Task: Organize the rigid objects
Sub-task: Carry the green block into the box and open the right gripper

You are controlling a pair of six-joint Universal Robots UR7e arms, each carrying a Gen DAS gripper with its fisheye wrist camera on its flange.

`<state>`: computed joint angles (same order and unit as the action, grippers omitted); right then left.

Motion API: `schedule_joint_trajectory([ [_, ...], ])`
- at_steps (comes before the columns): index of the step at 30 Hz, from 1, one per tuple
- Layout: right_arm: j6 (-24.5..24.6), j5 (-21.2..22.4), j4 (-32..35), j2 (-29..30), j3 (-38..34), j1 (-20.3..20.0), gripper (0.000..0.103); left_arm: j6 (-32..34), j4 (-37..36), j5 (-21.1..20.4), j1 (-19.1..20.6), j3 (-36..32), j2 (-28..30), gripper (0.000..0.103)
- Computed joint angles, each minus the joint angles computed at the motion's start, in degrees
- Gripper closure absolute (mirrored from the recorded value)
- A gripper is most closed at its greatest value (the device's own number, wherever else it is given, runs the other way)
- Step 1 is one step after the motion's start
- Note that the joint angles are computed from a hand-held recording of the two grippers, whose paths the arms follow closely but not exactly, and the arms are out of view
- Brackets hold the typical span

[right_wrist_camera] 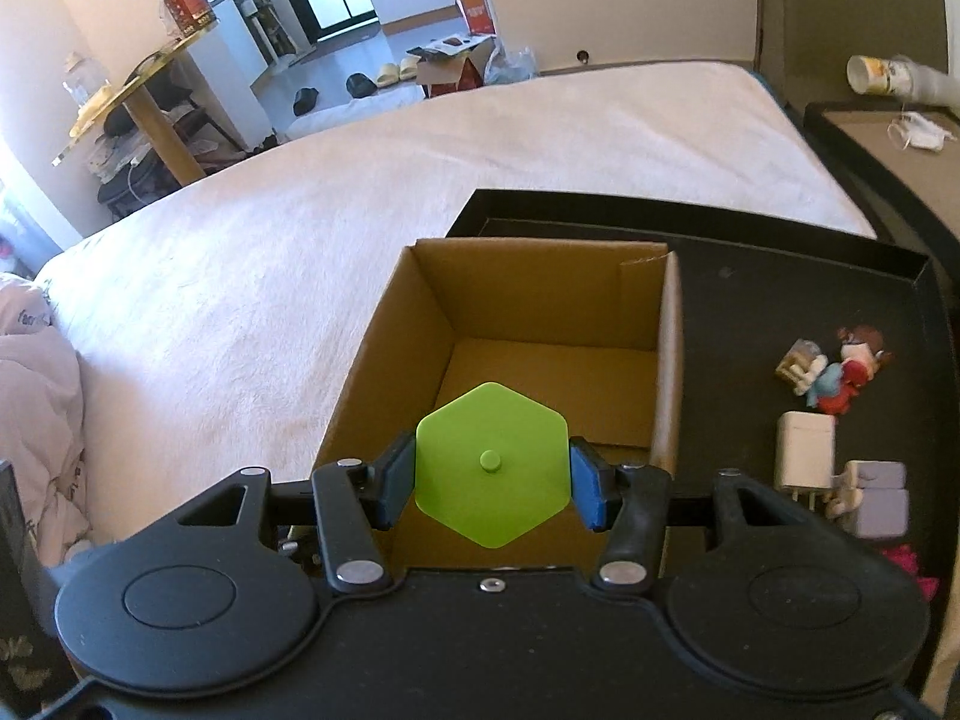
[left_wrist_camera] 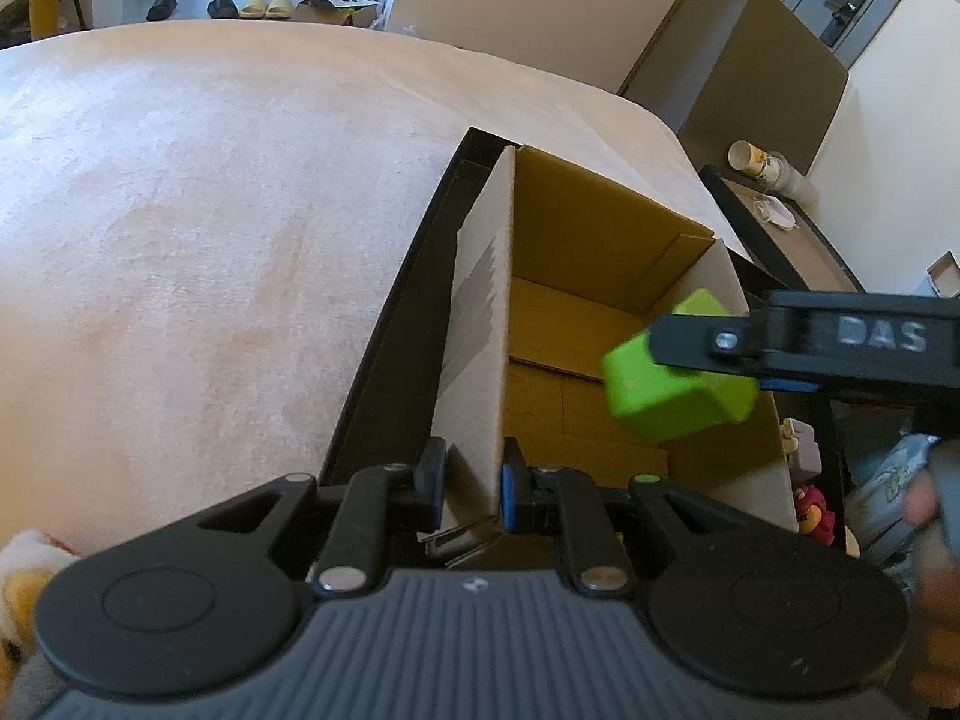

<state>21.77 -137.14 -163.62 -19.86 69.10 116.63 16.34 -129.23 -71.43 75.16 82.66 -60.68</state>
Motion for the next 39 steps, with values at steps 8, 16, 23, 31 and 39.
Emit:
schedule_joint_trajectory([
  [8,2.0,1.0,1.8,2.6,-3.7,-1.2,0.051,-0.4,0.6,-0.7,0.3,-0.7,0.3,0.087],
  [16,6.4,5.4,0.5,3.6,-4.3,-3.0,0.051,-0.6,0.7,-0.7,0.3,-0.8,0.3,0.087],
  [23,7.7,6.0,-0.7,4.0,-4.2,-3.6,0.05,-0.3,0.4,-0.5,0.3,-0.5,0.2,0.087],
  [31,8.6,7.9,-3.7,1.8,-0.4,-3.5,0.048,0.0,0.0,0.0,0.1,-0.2,0.2,0.087],
  [39,7.6,7.7,-5.5,-2.5,5.5,-1.9,0.048,0.3,-0.5,0.7,-0.2,0.2,0.2,0.087],
])
